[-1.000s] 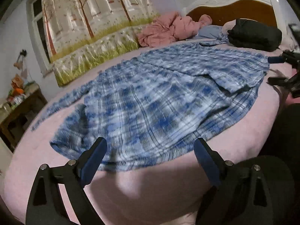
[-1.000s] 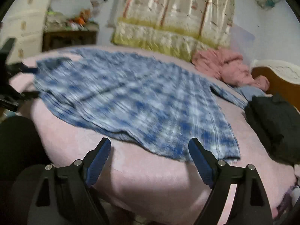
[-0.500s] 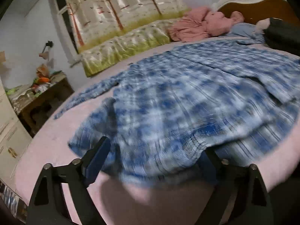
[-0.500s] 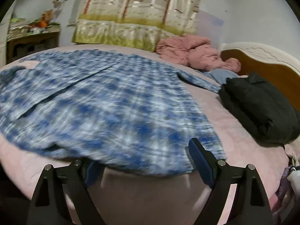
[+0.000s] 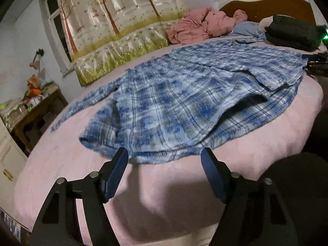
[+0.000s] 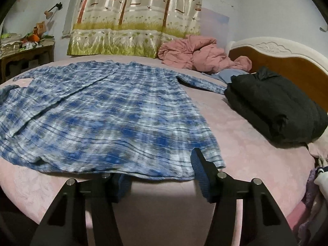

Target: Fold large clothes

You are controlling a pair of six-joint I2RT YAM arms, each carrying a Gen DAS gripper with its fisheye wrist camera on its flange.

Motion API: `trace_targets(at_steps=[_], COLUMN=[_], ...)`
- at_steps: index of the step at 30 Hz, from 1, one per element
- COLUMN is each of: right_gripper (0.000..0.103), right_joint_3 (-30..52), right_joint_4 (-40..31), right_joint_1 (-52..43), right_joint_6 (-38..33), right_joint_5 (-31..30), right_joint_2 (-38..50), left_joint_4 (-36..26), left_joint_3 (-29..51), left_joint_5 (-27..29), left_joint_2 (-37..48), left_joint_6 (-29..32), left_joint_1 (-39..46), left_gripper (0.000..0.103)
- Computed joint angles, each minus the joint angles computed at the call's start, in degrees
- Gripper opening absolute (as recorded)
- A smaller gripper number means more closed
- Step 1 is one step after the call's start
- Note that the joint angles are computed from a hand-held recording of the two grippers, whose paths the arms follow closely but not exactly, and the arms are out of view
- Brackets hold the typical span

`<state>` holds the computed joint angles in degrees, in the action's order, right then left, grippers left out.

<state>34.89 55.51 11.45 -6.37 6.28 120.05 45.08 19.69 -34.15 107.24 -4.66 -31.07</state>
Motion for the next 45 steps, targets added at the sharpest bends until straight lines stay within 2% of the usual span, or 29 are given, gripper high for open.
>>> trace_targets(at_steps=[2, 5, 7, 11, 17, 19, 23, 24, 25, 26, 27, 29, 30, 32, 34, 35, 37, 39, 41, 43, 45], right_gripper=[0.059, 0.059, 0.059, 0.059, 0.059, 0.059, 0.057, 0.051, 0.029, 0.009, 0.005, 0.003, 0.003, 0.002, 0.002, 0.002, 0.002, 0.002, 0.002, 0.002, 0.002], right_joint_3=[-1.18, -2.11, -1.71, -1.94, -3.12, -2.59, 0.51, 1.39, 1.94, 2.45, 2.55, 0.06, -2.48, -6.03, -9.90, -11.44, -13.20, -12.69, -9.20, -1.19, 7.84], right_joint_4=[0.75, 2.18, 2.18, 1.57, 2.29, 1.61, -1.75, -0.70, 0.02, 0.71, 1.26, 6.07, 10.93, 14.96, 18.75, 18.51, 14.49, 8.54, 0.57, -8.91, -17.61], right_joint_1=[1.62, 4.00, 3.83, 3.43, 2.85, 2.21, 0.83, 0.28, 0.02, -0.10, -0.32, -0.52, -0.22, 0.74, 0.78, 0.71, 0.20, -1.25, -1.91, -1.77, -0.78], right_joint_6=[-0.22, -0.70, -0.04, 1.61, 0.22, 0.50, 2.29, 2.84, 2.94, 3.25, 3.65, 4.42, 4.30, 2.89, 2.97, 3.09, 3.10, 3.99, 4.01, 2.53, 1.54], right_joint_5=[0.84, 3.41, 3.13, 1.72, 1.57, 0.34, -3.84, -5.34, -5.82, -5.25, -4.35, -4.96, -3.09, -0.04, 0.21, 0.22, -0.39, -1.94, -2.51, -1.10, -0.36], right_joint_2=[-0.10, 0.48, 1.00, 0.53, -0.09, -0.03, 1.11, 2.32, 3.07, 3.68, 3.71, 3.02, 2.42, 0.00, -2.94, -5.24, -10.62, -15.11, -17.58, -16.89, -13.92], left_joint_4=[-0.04, 0.96, 5.20, 9.27, 14.80, 12.76, 9.51, 9.16, 8.78, 8.49, 8.59, 14.05, 16.18, 16.12, 12.03, 6.66, -2.62, -10.32, -15.79, -23.08, -32.04], left_joint_3=[-0.90, 1.09, 2.47, 3.17, 2.82, 4.02, 6.34, 7.00, 7.52, 7.83, 7.78, 4.12, 2.00, -0.83, -2.62, -2.89, -2.31, 0.09, 5.54, 13.91, 25.53], left_joint_5=[-0.03, -2.61, -2.85, 0.31, -5.26, -3.45, 5.52, 7.63, 8.05, 6.99, 5.14, 4.84, 2.84, -3.41, -7.13, -7.53, -5.89, -4.23, -1.02, 5.17, 15.62], left_joint_2=[-0.50, 2.70, 6.94, 9.28, 10.66, 10.35, 9.30, 9.33, 9.44, 9.48, 9.14, 6.69, 4.56, -0.85, -7.56, -12.05, -18.42, -21.18, -19.42, -15.14, -8.16], left_joint_6=[-0.79, -1.67, -1.59, -4.87, 0.22, 0.97, -0.42, -2.20, -3.97, -5.19, -5.92, -6.05, -5.86, -4.45, -4.15, -5.21, -6.90, -7.19, -5.50, -3.32, -1.18], left_joint_1=[-0.52, -0.40, 0.69, 3.46, 0.49, 1.57, 7.11, 8.70, 9.61, 9.84, 9.79, 9.34, 8.02, 4.08, 1.12, 0.35, 0.50, 1.79, 5.21, 9.84, 16.45], left_gripper=[0.073, 0.082, 0.085, 0.085, 0.080, 0.080, 0.081, 0.069, 0.056, 0.020, 0.005, 0.004, 0.004, 0.004, 0.003, 0.003, 0.003, 0.004, 0.004, 0.005, 0.006])
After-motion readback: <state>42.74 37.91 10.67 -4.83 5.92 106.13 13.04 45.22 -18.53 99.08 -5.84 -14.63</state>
